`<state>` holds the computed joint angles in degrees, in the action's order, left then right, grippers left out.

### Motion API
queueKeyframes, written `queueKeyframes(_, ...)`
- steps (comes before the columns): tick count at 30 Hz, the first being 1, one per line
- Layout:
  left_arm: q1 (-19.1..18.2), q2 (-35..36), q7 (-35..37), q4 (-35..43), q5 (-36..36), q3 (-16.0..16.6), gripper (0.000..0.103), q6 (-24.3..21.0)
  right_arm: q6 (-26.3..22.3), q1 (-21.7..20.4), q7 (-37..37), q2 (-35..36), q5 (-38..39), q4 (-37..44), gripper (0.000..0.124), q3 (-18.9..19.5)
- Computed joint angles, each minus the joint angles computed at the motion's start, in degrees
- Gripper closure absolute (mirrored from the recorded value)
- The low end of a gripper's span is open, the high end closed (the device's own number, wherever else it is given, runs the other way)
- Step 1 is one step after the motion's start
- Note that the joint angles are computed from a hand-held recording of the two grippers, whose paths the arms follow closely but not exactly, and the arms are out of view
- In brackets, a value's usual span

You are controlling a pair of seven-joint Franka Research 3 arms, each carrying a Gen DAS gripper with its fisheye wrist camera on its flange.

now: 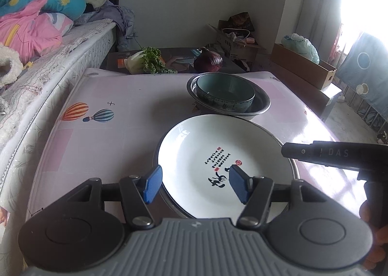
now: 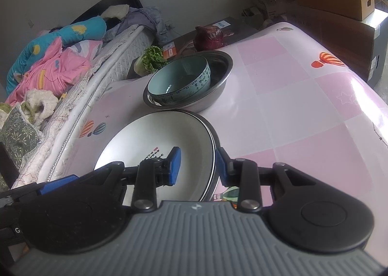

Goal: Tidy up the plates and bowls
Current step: 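Carry the white plate with both tools toward the nested bowls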

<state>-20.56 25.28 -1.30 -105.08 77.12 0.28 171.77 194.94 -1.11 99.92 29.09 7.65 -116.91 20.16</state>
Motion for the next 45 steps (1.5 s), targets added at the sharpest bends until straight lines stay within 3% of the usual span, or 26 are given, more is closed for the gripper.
queueKeyframes(5, 0.70, 0.44, 4.35, 0.53, -4.17, -1.01, 0.036, -2.74, 0.37, -2.71, 1.16, 0.74, -1.19, 0.30, 0.092, 2.28)
queueKeyframes(10, 1.99, 2.17, 11.06, 1.59, -12.55, -1.95, 0.034, -4.18, -0.52, -7.51, 1.92, 3.26, -3.73, 2.29, 0.079, 6.78)
queueKeyframes(15, 5.92, 4.58, 21.86, 2.61, -25.75, -5.13, 0.034, -2.31, -3.42, -14.67, 1.21, 8.32, -6.53, 6.35, 0.078, 14.10)
queueKeyframes(19, 8.32, 6.32, 29.53, 3.79, -33.91, -7.86, 0.034, -2.11, -7.82, -18.06, -2.12, 12.71, -5.46, 10.50, 0.076, 18.50)
queueKeyframes(26, 12.87, 9.23, 41.89, 5.70, -46.11, -14.21, 0.039, -2.89, -13.29, -20.30, -8.52, 17.54, -1.97, 14.58, 0.072, 22.76)
queueKeyframes(29, 9.94, 9.01, 42.38, 6.04, -47.20, -11.59, 0.036, -3.75, -14.39, -22.85, -11.27, 18.89, -0.01, 14.66, 0.071, 25.74)
queueKeyframes(32, 8.15, 8.66, 43.40, 5.82, -49.06, -9.87, 0.036, -3.80, -15.23, -23.21, -13.55, 18.39, 1.69, 14.23, 0.071, 26.10)
queueKeyframes(35, 7.71, 8.22, 45.32, 5.23, -51.97, -9.57, 0.036, -3.60, -15.35, -22.86, -15.06, 16.95, 3.78, 13.13, 0.071, 25.60)
queueKeyframes(45, 8.22, 4.73, 50.82, -0.53, -58.14, -11.30, 0.036, -1.67, -13.25, -27.26, -20.32, 12.51, 12.64, 5.24, 0.071, 29.27)
